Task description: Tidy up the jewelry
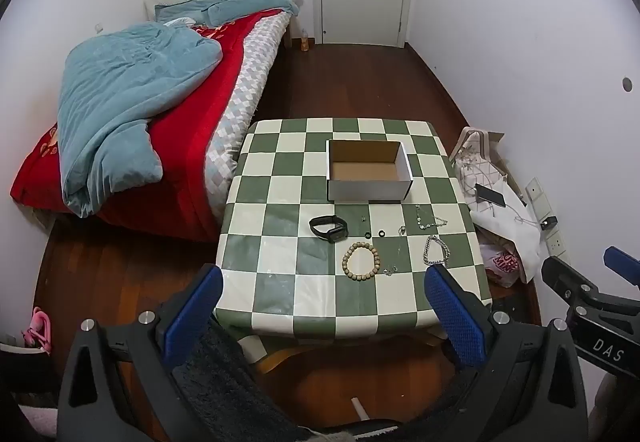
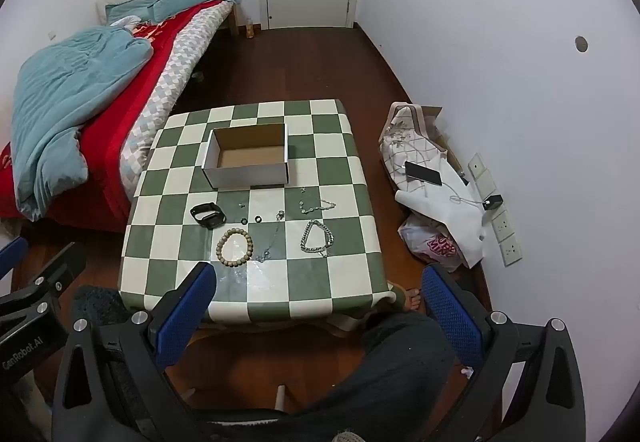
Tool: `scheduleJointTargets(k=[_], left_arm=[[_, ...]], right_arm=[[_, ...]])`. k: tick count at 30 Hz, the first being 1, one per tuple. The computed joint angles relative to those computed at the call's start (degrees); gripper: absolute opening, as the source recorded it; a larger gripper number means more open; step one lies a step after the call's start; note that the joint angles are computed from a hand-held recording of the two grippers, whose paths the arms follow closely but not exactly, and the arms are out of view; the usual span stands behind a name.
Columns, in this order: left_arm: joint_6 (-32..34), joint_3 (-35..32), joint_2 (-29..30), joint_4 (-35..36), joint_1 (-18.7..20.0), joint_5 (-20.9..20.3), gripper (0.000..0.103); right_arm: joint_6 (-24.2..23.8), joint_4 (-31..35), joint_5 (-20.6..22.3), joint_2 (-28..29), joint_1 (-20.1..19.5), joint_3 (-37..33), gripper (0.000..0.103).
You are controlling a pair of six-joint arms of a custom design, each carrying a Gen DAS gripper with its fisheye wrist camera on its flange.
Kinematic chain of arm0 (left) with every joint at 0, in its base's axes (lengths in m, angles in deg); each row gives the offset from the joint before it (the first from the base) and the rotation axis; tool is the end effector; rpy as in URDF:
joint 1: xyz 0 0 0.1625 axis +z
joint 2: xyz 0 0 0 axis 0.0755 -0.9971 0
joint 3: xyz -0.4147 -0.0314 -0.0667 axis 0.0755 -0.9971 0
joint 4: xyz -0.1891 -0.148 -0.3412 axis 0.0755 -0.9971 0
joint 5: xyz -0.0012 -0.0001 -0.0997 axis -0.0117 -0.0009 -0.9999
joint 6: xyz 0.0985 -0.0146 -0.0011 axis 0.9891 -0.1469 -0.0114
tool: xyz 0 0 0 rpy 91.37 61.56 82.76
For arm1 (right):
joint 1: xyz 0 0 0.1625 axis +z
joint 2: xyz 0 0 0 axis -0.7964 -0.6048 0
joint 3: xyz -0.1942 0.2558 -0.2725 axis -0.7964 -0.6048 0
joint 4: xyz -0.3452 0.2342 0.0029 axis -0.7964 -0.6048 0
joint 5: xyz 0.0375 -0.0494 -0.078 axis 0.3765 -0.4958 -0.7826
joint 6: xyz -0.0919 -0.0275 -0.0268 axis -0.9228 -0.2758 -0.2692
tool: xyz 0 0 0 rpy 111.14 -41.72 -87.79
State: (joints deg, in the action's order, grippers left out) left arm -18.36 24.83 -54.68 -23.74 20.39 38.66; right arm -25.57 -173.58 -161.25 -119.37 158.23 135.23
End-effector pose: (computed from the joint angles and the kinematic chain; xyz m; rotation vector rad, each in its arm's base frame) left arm -0.5317 -0.4772 0.1582 0.0607 2.2070 -0.7911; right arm 0.2147 -0.5444 0.4587 0.4067 -2.2557 0.5765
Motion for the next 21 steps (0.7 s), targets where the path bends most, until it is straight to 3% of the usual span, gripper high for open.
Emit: scheduleJointTargets(k=[21], left_arm=[[-0.07, -1.21, 0.77, 0.55, -0.02, 0.49, 0.103]], right_arm=[[-0.35, -0.27, 0.15, -0.80, 0.00, 0.84, 0.103]])
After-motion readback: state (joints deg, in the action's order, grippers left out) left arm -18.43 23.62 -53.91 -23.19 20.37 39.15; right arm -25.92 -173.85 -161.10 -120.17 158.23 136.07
